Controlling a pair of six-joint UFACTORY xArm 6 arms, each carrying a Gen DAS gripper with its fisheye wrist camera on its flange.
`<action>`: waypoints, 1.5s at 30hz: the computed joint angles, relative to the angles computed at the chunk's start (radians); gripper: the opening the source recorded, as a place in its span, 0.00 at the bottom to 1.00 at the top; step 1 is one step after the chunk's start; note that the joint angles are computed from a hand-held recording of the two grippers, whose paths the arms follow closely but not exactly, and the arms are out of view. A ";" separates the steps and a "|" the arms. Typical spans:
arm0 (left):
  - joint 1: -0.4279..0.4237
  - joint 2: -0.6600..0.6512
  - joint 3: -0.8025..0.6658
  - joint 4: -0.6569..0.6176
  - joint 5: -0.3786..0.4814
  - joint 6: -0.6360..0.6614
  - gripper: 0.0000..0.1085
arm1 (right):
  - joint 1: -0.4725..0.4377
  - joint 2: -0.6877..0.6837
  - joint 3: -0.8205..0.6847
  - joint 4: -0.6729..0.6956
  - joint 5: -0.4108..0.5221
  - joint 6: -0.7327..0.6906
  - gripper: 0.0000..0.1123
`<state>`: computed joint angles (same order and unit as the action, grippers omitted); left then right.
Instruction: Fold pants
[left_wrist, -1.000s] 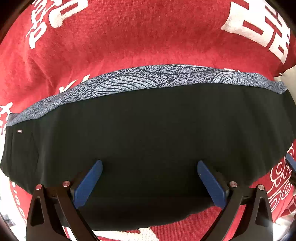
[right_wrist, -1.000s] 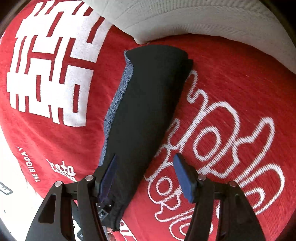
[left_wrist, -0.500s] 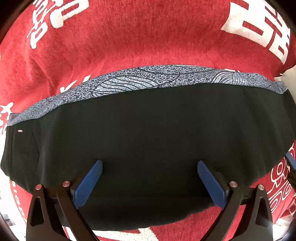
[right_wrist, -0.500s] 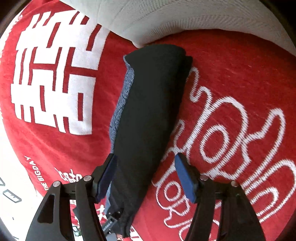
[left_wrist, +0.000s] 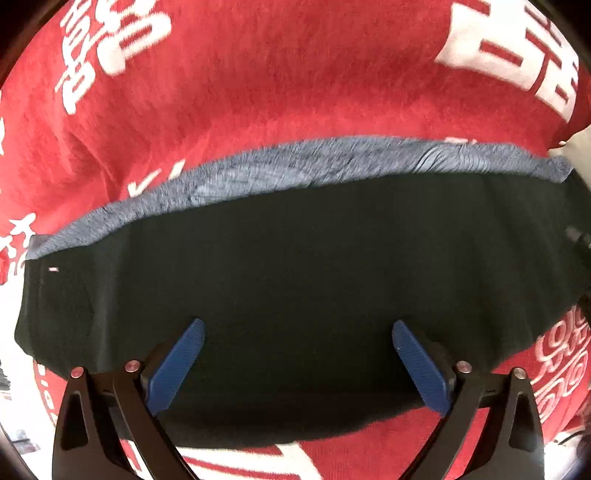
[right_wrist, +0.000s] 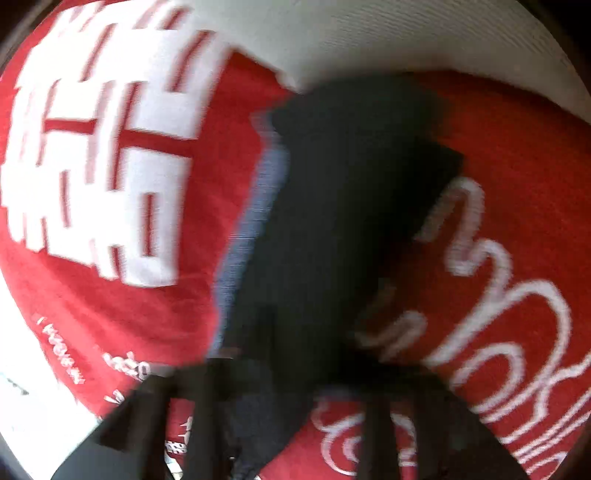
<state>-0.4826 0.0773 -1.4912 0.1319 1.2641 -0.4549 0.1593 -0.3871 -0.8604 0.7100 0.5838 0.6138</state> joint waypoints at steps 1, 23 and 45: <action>-0.003 -0.003 -0.019 -0.024 -0.012 -0.002 0.90 | -0.003 -0.004 0.005 0.026 0.001 -0.008 0.13; -0.116 0.107 -0.006 -0.081 -0.282 0.007 0.91 | 0.167 0.109 -0.373 -0.608 0.276 -0.062 0.12; 0.482 -0.324 0.397 -0.083 -0.236 0.236 0.91 | 0.838 0.747 -1.019 -1.462 0.890 -0.215 0.23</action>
